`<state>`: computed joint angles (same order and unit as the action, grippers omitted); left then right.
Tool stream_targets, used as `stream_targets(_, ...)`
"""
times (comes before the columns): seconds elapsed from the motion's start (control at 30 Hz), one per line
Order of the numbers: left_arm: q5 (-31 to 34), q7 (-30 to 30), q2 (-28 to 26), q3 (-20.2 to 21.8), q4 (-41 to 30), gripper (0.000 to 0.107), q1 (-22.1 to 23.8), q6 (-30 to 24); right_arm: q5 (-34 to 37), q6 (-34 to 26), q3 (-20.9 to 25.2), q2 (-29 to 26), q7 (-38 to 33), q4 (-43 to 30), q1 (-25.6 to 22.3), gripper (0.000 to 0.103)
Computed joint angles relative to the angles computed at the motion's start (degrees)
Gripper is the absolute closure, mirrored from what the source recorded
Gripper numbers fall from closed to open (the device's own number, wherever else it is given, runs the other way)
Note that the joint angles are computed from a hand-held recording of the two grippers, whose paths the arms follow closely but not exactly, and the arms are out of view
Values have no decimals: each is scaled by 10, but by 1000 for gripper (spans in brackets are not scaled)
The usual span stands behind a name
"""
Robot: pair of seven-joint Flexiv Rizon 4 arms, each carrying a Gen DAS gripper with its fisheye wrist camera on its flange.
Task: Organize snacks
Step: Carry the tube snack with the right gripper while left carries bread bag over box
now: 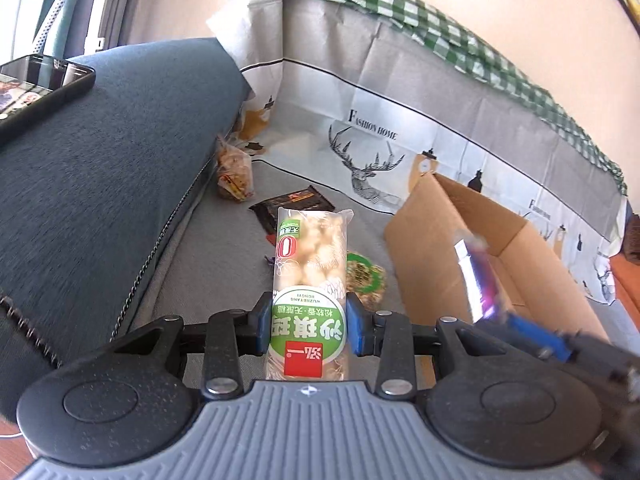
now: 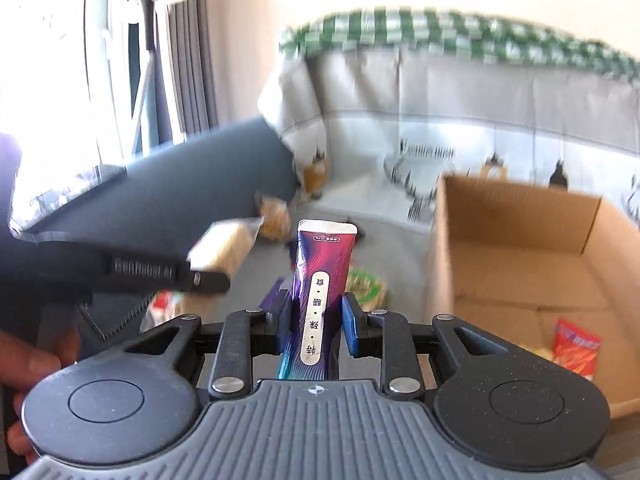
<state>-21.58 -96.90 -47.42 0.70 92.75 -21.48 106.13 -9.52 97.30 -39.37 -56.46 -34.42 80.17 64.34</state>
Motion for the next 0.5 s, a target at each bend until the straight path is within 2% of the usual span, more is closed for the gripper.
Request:
stream_targets(0.23,29,2,16,-36,32,66,21,37,80,40,-99,16,-3,73,57,75)
stream_targets(0.3,33,7,17,-39,33,66,21,41,89,39,-100,26,-17,83,51,75)
stream_targets(0.4,30,10,14,-41,29,66,22,34,113,44,-152,8,-30,105,67,75)
stream_targets(0.5,28,10,10,-44,21,66,25,25,151,51,-173,-7,-31,132,74,75)
